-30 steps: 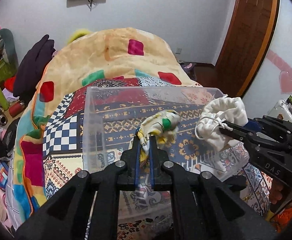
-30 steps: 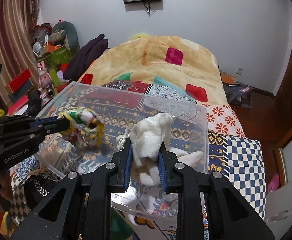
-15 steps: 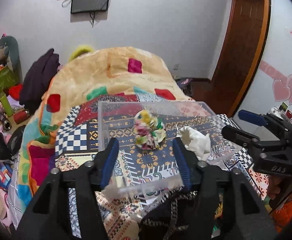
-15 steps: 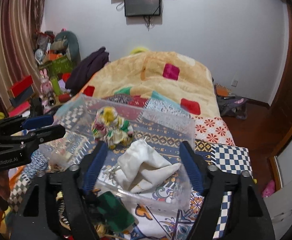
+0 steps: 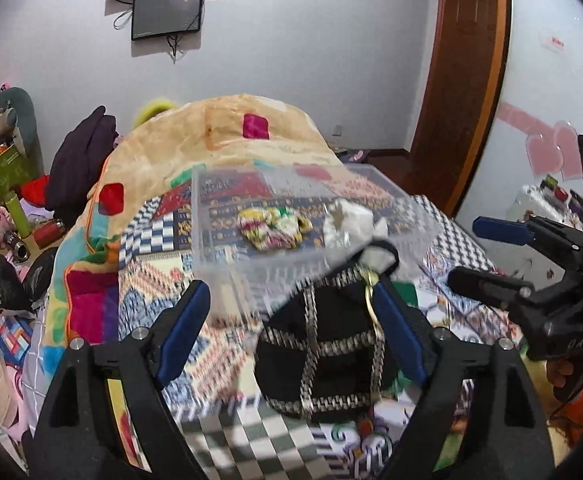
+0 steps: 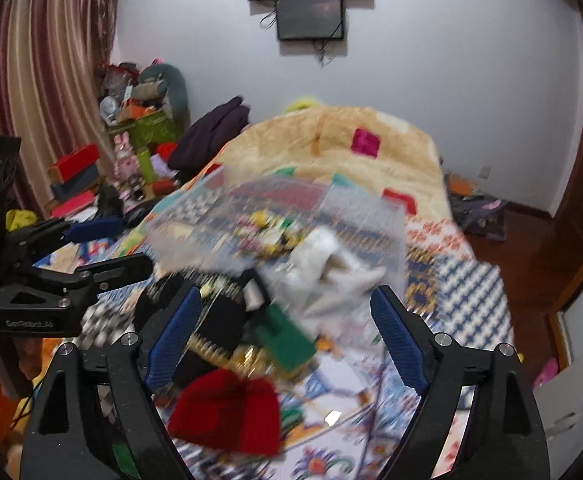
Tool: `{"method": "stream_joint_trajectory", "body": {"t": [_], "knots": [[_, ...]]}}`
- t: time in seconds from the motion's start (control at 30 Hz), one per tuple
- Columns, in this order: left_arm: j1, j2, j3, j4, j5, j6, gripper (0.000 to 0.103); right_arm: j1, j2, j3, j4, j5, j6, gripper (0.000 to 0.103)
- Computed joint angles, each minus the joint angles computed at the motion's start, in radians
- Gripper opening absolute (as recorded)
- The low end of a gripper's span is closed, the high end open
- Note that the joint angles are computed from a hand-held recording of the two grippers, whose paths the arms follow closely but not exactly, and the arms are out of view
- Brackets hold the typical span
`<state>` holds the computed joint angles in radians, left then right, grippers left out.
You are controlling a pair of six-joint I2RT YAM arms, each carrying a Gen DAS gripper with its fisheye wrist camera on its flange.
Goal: Organize soft objects
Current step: 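Grasp the black chain bag with the left tool while the right tool grasps the red pouch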
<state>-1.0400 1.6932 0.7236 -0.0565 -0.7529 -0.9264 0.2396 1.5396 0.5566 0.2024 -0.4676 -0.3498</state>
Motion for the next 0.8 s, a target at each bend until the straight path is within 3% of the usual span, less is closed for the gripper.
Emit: {"method": "stream_joint_trajectory", "body": {"t": [0.17,0.43,0.67,0.8], "knots": [[-0.029,0.08,0.02,-0.006,0.007,-0.039,0.084,0.026,0.051,-0.03,-0.009,0.005,-0.027,0.085],[0.028,0.145,0.007,0.088,0.076,-0.035,0.084,-0.009,0.14,-0.012,-0.032,-0.016,-0.057,0.083],[0.058,0.152,-0.01,0.192,0.139,0.004,0.07,-0.065,0.153,0.006,-0.073,-0.064,-0.063,0.052],[0.057,0.164,0.005,0.207,0.14,0.026,0.069,-0.09,0.175,0.032,-0.1,-0.085,-0.055,0.046]]}}
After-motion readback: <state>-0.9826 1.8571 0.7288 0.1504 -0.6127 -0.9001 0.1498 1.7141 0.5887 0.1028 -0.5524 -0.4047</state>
